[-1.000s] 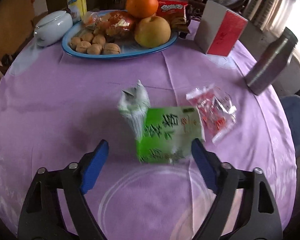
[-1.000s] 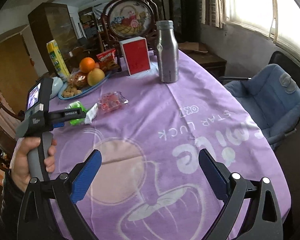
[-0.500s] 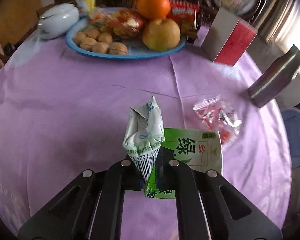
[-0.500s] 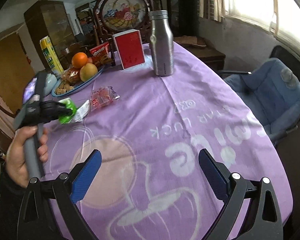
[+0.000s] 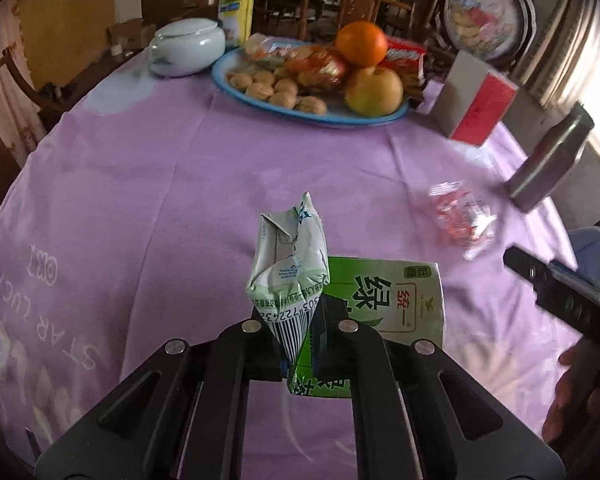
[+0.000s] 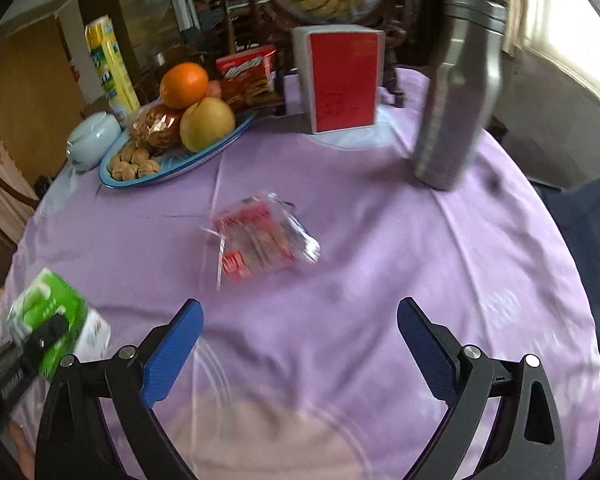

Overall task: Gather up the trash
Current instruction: 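Grasp the green tea carton with the left tool while the right tool grasps the snack packet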

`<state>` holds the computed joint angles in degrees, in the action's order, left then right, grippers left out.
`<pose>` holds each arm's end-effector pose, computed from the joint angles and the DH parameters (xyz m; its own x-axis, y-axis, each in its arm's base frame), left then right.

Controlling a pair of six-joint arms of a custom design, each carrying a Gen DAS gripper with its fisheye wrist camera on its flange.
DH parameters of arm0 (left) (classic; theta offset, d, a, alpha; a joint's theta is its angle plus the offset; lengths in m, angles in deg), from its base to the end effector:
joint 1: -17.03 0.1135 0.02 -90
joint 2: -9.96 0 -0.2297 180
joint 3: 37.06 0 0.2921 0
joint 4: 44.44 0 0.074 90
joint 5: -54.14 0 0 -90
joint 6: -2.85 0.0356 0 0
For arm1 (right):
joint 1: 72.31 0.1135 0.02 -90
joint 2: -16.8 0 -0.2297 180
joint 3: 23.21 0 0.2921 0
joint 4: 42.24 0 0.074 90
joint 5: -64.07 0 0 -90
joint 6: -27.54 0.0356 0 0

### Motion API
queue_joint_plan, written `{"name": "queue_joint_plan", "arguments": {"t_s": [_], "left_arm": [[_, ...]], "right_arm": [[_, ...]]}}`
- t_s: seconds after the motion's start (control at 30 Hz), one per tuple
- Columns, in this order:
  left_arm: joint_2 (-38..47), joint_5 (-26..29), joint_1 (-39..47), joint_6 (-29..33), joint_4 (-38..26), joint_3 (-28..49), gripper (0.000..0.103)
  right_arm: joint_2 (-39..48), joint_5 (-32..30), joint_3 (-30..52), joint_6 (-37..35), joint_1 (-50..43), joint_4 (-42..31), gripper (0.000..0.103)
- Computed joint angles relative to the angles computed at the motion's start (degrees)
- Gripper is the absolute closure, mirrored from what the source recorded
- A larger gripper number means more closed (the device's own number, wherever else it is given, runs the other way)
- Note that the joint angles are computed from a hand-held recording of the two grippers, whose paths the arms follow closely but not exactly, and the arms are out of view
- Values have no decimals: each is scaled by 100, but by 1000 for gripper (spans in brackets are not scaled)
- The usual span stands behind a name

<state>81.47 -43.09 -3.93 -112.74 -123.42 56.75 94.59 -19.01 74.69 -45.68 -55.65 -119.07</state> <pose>0.2607 -0.0951 0.3508 -0.8292 -0.1412 -0.5409 -0.0752 0.9869 -0.1424 0.2941 0.0835 0.3470 -0.8307 0.0506 -0.5544 0.0194 0.9979 0.0620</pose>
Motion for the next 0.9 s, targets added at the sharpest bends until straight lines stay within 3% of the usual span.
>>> {"name": "queue_joint_plan", "arguments": {"t_s": [0.07, 0.27, 0.4, 0.47, 0.5, 0.6, 0.9], "left_arm": [[76, 275, 215, 110, 64, 40, 94], [185, 410, 679, 181, 103, -15, 94], [200, 626, 847, 219, 70, -8, 94], [172, 636, 865, 202, 64, -12, 94], [161, 633, 852, 196, 56, -10, 94], [162, 759, 860, 245, 39, 4, 94], [16, 734, 552, 232, 20, -53, 94]], "right_arm": [[429, 52, 304, -18, 51, 31, 7], [1627, 576, 1273, -15, 239, -142, 8], [2033, 713, 1565, 51, 300, -239, 10], [2153, 640, 1585, 117, 304, -322, 20], [2212, 573, 1597, 145, 291, -399, 38], [1955, 338, 1333, 344, 221, -336, 72], [-597, -75, -410, 446, 152, -502, 77]]}}
